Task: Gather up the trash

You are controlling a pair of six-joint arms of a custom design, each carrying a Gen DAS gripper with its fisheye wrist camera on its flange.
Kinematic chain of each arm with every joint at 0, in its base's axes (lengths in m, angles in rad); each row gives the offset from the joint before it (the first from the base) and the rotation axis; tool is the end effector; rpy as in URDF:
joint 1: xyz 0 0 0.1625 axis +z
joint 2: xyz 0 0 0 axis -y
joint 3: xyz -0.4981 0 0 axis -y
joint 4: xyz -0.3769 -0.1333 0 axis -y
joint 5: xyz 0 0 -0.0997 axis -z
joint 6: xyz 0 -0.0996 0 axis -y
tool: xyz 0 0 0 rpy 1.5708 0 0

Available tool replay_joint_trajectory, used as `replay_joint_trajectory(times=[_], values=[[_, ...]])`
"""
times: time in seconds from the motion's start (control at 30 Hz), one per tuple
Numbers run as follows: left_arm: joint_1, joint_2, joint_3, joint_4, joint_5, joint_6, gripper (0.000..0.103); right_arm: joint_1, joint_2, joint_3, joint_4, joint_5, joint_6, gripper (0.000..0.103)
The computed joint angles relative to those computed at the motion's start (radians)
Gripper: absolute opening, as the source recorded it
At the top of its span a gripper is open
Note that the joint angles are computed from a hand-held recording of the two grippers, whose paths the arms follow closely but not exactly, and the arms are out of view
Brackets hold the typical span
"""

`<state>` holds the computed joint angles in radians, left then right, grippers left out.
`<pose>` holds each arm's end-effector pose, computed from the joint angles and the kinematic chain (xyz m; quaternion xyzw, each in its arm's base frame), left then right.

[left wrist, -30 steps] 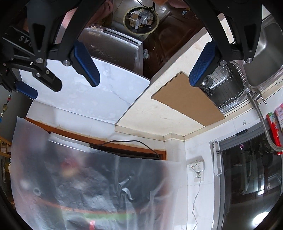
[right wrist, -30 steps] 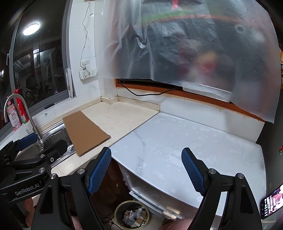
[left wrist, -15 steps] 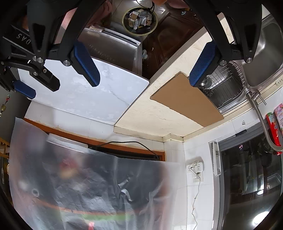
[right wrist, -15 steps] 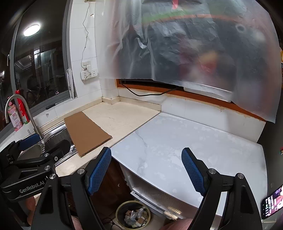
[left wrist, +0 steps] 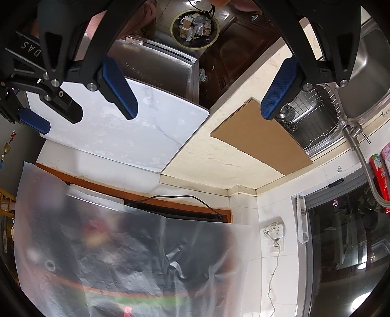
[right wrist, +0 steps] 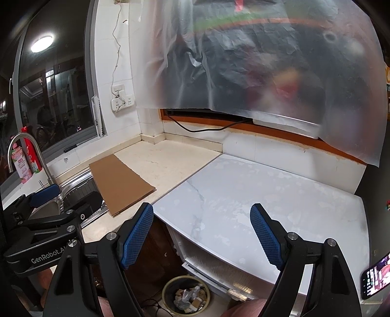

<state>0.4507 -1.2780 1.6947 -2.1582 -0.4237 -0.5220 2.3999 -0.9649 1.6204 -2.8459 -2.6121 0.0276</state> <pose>-0.4367 -0.4603 0.4634 0.2024 0.8134 -0.4445 0.3160 0.5428 -0.4331 0.3591 0.1827 -0.8199 0.4374 0.3211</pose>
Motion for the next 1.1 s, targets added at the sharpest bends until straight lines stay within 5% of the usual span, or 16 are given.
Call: replay_joint_trajectory(times=[1.1], values=[[-0.028,-0.034,0.0,0.068,0.036,-0.02,0.099,0.032,0.031,-0.024,-0.001,-0.03,0.042,0.084]])
